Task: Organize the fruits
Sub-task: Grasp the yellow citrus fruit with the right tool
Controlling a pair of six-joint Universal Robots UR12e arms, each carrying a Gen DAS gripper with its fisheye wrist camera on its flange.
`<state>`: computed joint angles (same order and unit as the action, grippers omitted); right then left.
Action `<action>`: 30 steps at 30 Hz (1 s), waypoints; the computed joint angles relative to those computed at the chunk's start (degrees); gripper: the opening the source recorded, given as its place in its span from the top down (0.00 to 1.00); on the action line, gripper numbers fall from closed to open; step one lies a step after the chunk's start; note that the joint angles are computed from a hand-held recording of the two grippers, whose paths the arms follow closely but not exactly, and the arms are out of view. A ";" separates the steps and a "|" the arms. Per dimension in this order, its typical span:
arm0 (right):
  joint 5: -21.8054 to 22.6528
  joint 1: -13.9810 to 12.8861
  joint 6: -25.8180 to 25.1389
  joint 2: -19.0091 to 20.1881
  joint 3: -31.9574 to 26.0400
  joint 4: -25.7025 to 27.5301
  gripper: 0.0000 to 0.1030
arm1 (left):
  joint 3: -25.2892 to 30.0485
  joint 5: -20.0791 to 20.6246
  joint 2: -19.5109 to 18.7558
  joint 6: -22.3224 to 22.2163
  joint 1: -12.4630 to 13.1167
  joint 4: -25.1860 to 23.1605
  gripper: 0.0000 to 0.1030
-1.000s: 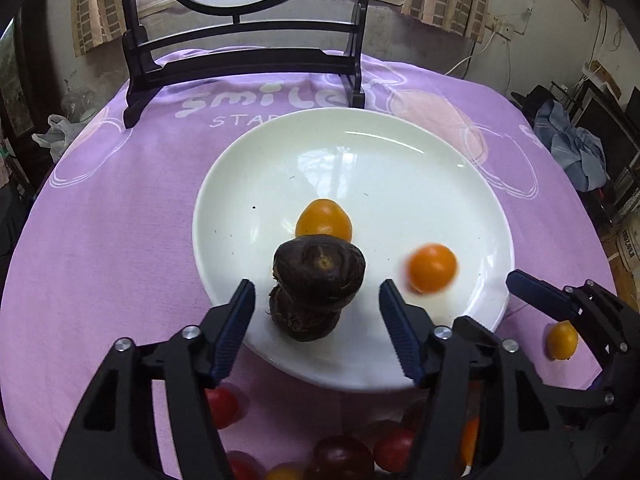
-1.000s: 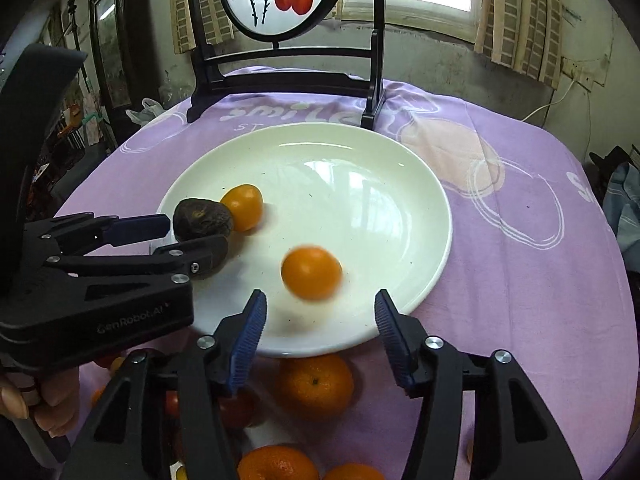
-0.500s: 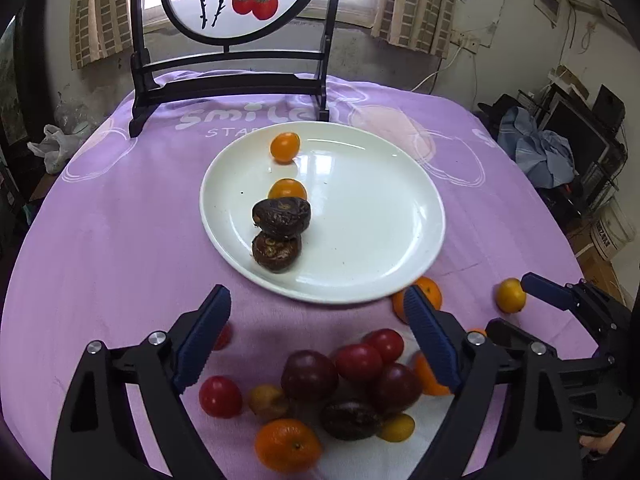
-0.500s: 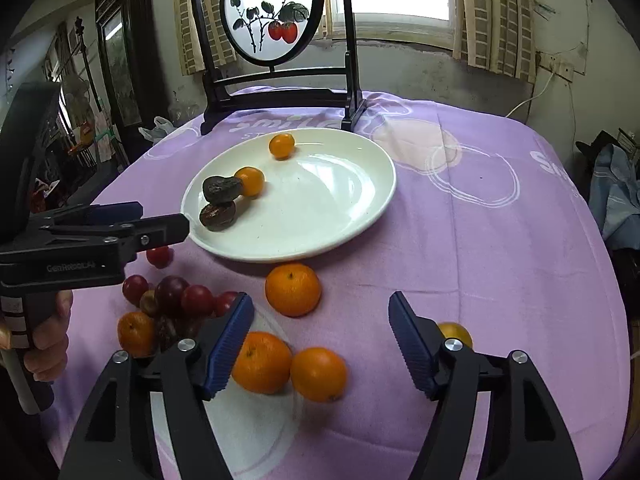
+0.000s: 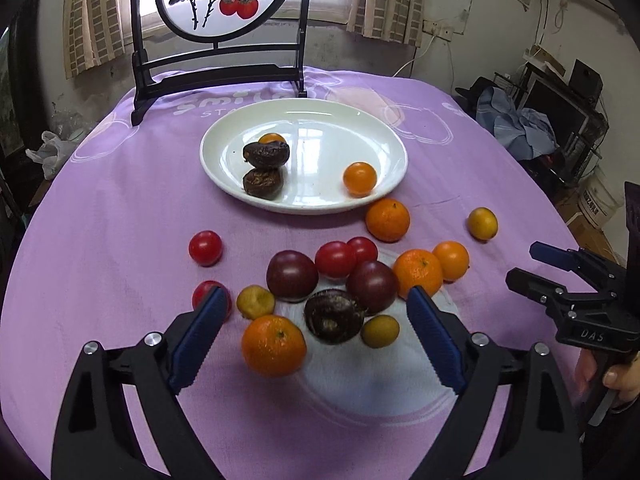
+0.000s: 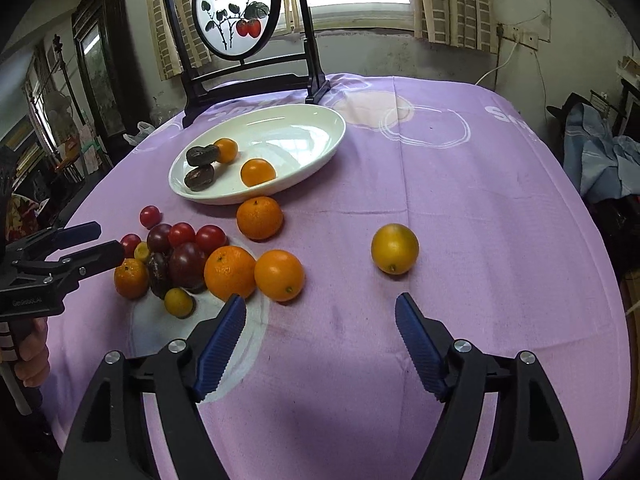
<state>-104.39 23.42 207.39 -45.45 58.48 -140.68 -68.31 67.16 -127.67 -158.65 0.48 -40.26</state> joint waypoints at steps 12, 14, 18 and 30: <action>-4.40 -0.17 2.26 -0.34 1.02 6.11 0.19 | -4.77 -0.99 1.70 0.01 2.13 -0.89 0.14; -5.09 -0.55 2.88 0.79 -0.87 8.89 0.19 | -4.96 -0.69 1.73 0.32 2.18 -1.17 0.14; -4.24 -1.67 4.13 3.27 -4.98 12.56 0.19 | -4.97 -0.22 1.53 0.95 2.34 -1.61 0.14; -3.87 -2.19 2.87 5.90 -8.94 11.23 0.64 | -2.52 2.14 -0.17 -1.03 2.00 -4.02 0.14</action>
<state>-108.27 21.23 210.25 -39.55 49.54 -129.46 -70.82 69.30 -127.84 -159.67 2.48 -44.28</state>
